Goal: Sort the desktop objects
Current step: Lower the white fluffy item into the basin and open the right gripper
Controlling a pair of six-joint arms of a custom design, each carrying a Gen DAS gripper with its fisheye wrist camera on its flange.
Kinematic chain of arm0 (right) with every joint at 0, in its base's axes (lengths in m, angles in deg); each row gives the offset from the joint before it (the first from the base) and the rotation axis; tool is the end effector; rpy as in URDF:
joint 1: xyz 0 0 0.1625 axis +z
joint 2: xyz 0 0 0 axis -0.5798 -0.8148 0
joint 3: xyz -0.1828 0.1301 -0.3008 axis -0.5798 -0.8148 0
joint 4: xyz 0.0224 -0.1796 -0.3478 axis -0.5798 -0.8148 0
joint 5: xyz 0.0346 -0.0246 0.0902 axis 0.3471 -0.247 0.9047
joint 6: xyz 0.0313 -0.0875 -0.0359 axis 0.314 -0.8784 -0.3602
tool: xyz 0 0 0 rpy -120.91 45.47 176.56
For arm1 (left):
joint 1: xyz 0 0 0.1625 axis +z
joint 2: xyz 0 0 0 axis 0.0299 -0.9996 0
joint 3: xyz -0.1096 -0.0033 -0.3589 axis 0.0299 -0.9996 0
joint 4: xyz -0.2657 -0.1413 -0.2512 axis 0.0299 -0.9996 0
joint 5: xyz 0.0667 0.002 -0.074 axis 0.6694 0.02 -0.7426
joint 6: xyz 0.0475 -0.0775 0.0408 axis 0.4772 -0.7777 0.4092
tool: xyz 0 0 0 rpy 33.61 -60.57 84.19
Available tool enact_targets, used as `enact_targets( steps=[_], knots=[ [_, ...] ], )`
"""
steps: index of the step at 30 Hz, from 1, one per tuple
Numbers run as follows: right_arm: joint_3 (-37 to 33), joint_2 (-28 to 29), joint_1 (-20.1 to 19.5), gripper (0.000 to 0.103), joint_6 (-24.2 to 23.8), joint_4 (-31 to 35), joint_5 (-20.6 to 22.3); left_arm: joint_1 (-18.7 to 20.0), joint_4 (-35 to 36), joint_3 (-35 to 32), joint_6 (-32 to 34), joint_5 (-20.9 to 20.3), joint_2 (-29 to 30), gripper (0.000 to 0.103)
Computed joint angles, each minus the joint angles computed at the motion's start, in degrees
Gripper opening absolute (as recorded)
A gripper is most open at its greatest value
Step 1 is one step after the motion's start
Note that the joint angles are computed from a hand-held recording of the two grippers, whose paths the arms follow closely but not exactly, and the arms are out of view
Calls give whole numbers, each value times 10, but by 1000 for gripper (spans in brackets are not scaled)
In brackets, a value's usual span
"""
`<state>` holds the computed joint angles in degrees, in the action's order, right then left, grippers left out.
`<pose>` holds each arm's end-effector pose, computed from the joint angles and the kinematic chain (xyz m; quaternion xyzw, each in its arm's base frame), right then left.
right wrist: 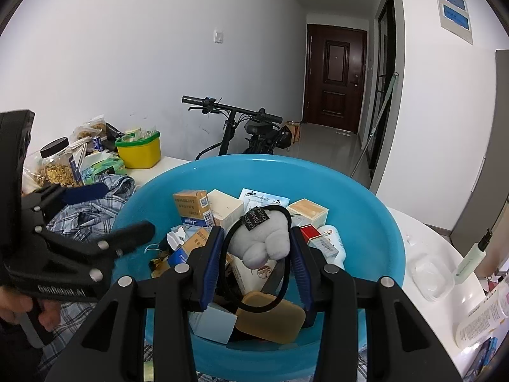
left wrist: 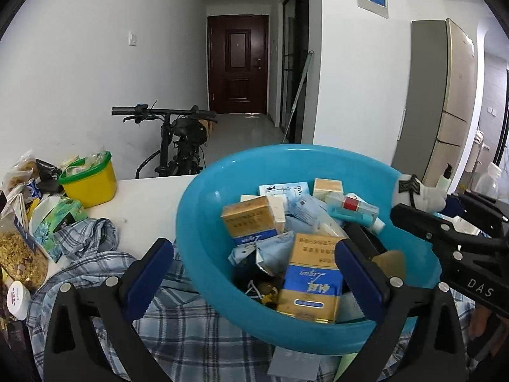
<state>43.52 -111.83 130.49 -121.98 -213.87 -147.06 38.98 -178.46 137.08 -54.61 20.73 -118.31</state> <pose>0.1881 -0.5992 0.2218 0.4972 -0.8062 0.2894 0.1380 -0.2606 -0.5256 0.1251 0.0772 0.7893 -0.4784 0.3770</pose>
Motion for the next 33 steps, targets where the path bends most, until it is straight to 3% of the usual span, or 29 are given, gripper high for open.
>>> enact_targets(
  steps=[5,33],
  knots=[
    [1,1,0,40,0,-2,-4,6,55,10,-57,-9,-20,103],
    [-3,11,2,41,-4,-9,-26,7,86,0,-54,-9,-9,103]
  ],
)
